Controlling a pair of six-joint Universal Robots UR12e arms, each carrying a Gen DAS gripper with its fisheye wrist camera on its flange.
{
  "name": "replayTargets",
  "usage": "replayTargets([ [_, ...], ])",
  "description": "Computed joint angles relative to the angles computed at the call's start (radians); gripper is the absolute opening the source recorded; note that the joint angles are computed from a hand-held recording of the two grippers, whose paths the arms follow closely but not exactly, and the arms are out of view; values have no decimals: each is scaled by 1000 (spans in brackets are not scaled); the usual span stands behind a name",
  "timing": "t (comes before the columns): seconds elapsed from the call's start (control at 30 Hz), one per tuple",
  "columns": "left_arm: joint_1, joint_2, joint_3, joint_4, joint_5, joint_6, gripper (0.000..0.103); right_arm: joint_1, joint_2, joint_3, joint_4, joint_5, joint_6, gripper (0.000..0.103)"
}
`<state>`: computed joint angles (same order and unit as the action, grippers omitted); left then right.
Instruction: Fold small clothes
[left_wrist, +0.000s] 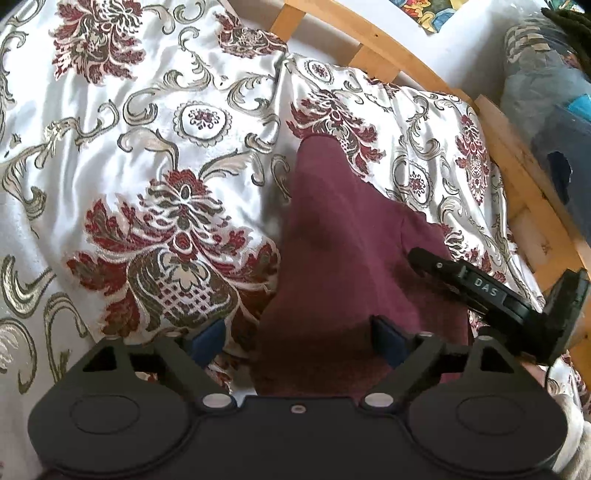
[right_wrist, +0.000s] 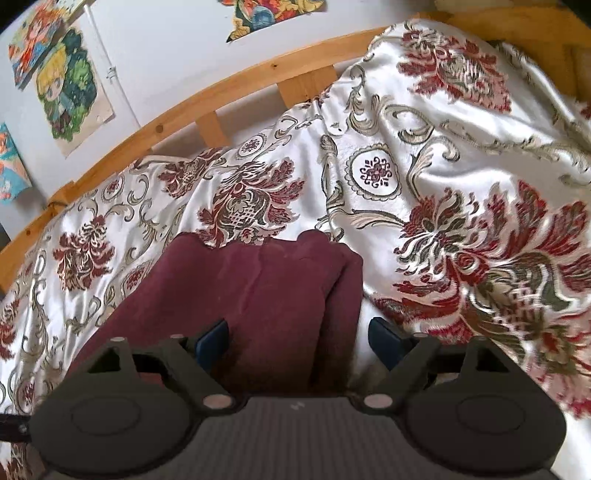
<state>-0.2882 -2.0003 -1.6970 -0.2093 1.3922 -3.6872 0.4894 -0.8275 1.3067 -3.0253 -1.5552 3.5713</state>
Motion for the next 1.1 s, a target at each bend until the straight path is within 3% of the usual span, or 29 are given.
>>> replayTargets([
  [0.33,32,-19,12,89,-46,-47,93,-8,36,-27,-58,37,-45,96],
  [0.43,34,-29,30,55,-40,-44,93,-6,36,-26,-60,32,-52,95],
  [0.53,36,-39,33,53,-56,-46,91,-5,35,-25,-64,18,-46,86],
  [0.63,35,-43,30,65,-67,-51,82,-3,35,-22,-68,3,-35,76],
  [0.7,26,-43,32,62,-40,-34,80,-2,35,-21,-69,-4,-32,69],
  [0.77,17,-43,33,66,-14,-20,72,0,34,-20,-71,-15,-30,54],
  [0.93,-5,-40,36,67,56,22,67,0,33,-17,-71,-19,-25,46],
  [1.1,-6,-41,38,55,61,23,67,2,33,-17,-68,-24,-27,45],
])
